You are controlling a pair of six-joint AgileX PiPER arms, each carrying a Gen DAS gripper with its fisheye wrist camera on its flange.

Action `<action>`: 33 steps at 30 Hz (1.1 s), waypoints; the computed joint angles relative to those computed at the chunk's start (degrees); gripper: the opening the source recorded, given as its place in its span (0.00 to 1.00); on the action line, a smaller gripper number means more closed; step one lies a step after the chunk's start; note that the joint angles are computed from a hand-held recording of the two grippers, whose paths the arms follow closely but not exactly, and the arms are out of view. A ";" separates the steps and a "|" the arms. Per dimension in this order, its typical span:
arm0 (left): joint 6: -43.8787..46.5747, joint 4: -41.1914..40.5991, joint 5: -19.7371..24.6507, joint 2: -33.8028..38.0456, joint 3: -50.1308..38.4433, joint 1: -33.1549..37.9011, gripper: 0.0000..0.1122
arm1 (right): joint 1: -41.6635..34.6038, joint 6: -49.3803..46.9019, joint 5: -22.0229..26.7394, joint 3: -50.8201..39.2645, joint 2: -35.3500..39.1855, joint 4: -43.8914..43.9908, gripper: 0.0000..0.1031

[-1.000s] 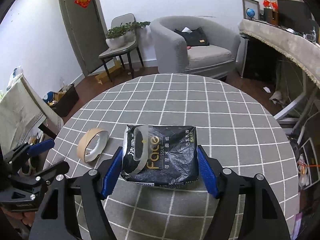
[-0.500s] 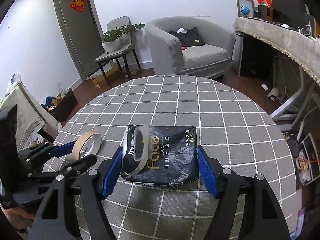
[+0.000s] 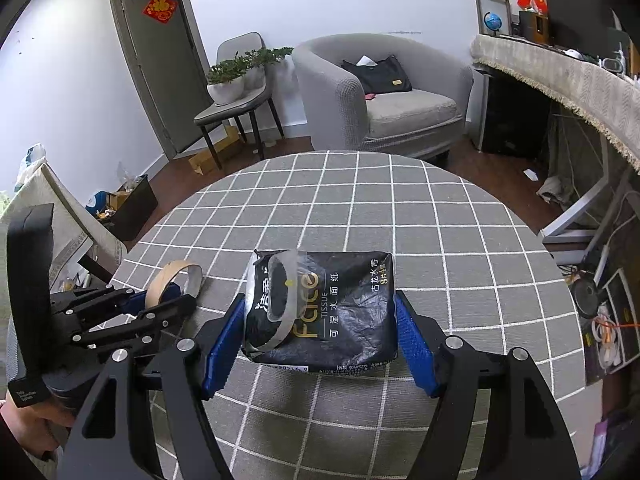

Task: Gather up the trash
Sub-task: 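Carry both items to the bin and drop the tape roll from the left tool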

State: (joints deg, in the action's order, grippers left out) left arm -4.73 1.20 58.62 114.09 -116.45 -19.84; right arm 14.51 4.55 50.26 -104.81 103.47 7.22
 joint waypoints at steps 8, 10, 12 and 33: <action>-0.51 -0.25 -3.79 -8.84 11.21 1.05 0.20 | 0.98 -1.73 -0.34 0.86 -1.42 3.06 0.70; -0.65 -0.12 -5.04 -11.65 14.53 1.41 0.20 | 1.73 -1.84 -0.33 1.12 -1.89 3.26 0.70; -0.56 -0.34 -5.77 -13.78 16.94 1.99 0.20 | 2.71 -1.33 -0.02 0.53 -1.79 2.25 0.70; 9.90 -8.05 -11.21 -35.21 39.10 17.86 0.20 | 18.27 6.13 -0.35 -7.16 2.32 -5.84 0.70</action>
State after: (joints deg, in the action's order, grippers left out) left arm 5.16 -6.86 47.41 78.88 -77.35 -1.98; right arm 32.78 10.68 49.91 -111.97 105.79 1.38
